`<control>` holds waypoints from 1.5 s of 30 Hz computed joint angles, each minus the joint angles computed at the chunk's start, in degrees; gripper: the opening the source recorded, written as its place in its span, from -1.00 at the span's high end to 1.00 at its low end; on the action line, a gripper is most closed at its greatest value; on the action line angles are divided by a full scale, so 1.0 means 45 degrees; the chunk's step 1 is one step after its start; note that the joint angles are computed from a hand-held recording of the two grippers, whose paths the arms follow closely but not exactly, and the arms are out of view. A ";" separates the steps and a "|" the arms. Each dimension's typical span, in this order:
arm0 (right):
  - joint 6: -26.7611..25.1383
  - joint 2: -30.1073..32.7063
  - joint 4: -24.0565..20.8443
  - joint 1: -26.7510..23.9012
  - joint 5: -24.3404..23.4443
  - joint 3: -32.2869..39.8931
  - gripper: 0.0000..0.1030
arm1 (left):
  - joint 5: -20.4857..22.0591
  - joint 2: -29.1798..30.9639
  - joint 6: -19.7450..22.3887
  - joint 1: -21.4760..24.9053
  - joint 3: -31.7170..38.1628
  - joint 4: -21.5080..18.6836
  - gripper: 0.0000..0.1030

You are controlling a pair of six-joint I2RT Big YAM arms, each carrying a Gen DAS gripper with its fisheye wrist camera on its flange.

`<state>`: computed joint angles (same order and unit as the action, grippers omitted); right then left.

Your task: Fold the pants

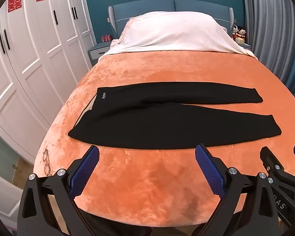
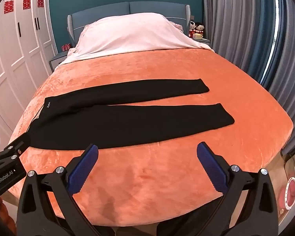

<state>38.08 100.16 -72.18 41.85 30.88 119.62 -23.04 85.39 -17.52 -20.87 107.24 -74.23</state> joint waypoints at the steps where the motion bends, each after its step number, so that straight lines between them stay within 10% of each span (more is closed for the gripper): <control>1: 0.0007 -0.0013 0.0017 -0.0001 -0.0007 -0.0012 -0.91 | 0.0056 0.0013 0.0017 0.0020 0.0011 0.0001 -0.85; 45: -0.0204 0.0163 -0.0036 0.0106 0.0035 0.0442 -0.91 | -0.0031 0.0100 0.0209 -0.0010 0.0133 0.0048 -0.87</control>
<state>37.16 100.89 -72.34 42.32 31.04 121.61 -23.18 85.84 -16.58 -20.92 107.84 -74.02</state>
